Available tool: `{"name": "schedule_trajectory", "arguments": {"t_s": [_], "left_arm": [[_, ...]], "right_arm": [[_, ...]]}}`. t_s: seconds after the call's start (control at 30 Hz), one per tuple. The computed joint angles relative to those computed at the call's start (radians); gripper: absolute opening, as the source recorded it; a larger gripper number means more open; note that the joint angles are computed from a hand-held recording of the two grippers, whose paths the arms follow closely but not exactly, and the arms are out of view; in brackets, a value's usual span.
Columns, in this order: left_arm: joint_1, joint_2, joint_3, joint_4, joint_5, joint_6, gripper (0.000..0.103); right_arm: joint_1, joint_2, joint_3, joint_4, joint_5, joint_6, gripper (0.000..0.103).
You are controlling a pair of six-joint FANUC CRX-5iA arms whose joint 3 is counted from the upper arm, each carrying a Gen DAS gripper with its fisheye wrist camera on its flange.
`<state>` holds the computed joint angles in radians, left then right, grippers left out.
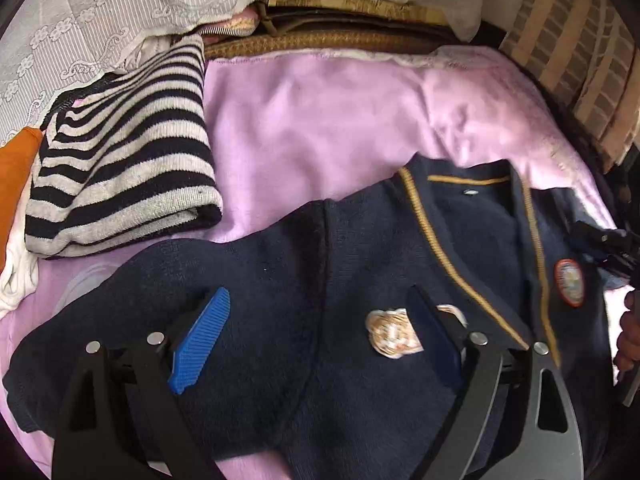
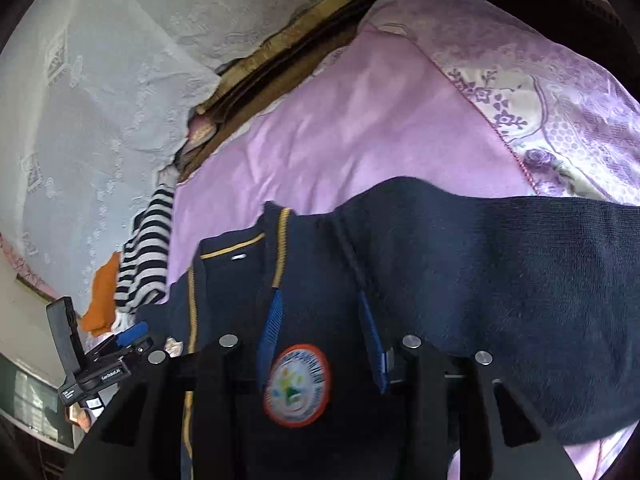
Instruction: Fold small clothes
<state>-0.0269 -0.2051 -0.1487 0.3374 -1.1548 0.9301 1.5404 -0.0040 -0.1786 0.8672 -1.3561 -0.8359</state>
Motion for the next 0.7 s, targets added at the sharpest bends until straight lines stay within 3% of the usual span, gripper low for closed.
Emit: {"name": "schedule_trajectory", "arguments": {"t_s": [0.03, 0.1, 0.2, 0.27, 0.3, 0.37, 0.47, 0.57, 0.63, 0.7], "left_arm": [[-0.021, 0.020, 0.013, -0.058, 0.019, 0.035, 0.089], [-0.009, 0.037, 0.000, -0.035, 0.038, 0.018, 0.099], [0.008, 0.014, -0.012, -0.039, 0.042, 0.009, 0.099], [0.020, -0.039, -0.044, -0.050, 0.070, 0.002, 0.098], [0.039, -0.069, -0.067, -0.029, 0.073, -0.025, 0.098], [0.083, -0.125, -0.114, 0.034, 0.051, -0.092, 0.098], [0.147, -0.202, -0.172, 0.127, -0.033, -0.175, 0.098], [0.204, -0.247, -0.215, 0.215, -0.165, -0.242, 0.098], [0.213, -0.273, -0.238, 0.225, -0.214, -0.259, 0.098], [0.193, -0.296, -0.248, 0.154, -0.212, -0.228, 0.098]], "right_arm": [[0.002, -0.026, -0.039, 0.005, 0.001, -0.030, 0.028], [0.029, -0.071, -0.101, 0.007, -0.048, -0.154, 0.000], [0.096, -0.139, -0.189, 0.039, -0.128, -0.379, 0.000], [0.138, -0.060, -0.065, -0.062, -0.346, -0.343, 0.006], [0.161, -0.034, -0.025, -0.075, -0.410, -0.345, 0.023], [0.208, -0.004, -0.001, -0.020, -0.440, -0.361, 0.048], [0.228, 0.035, 0.014, 0.112, -0.316, -0.273, 0.050], [0.181, 0.067, 0.036, 0.172, -0.071, -0.177, 0.054], [0.146, 0.075, 0.029, 0.188, 0.069, -0.148, 0.057], [0.135, 0.087, 0.048, 0.119, 0.106, -0.133, 0.062]]}}
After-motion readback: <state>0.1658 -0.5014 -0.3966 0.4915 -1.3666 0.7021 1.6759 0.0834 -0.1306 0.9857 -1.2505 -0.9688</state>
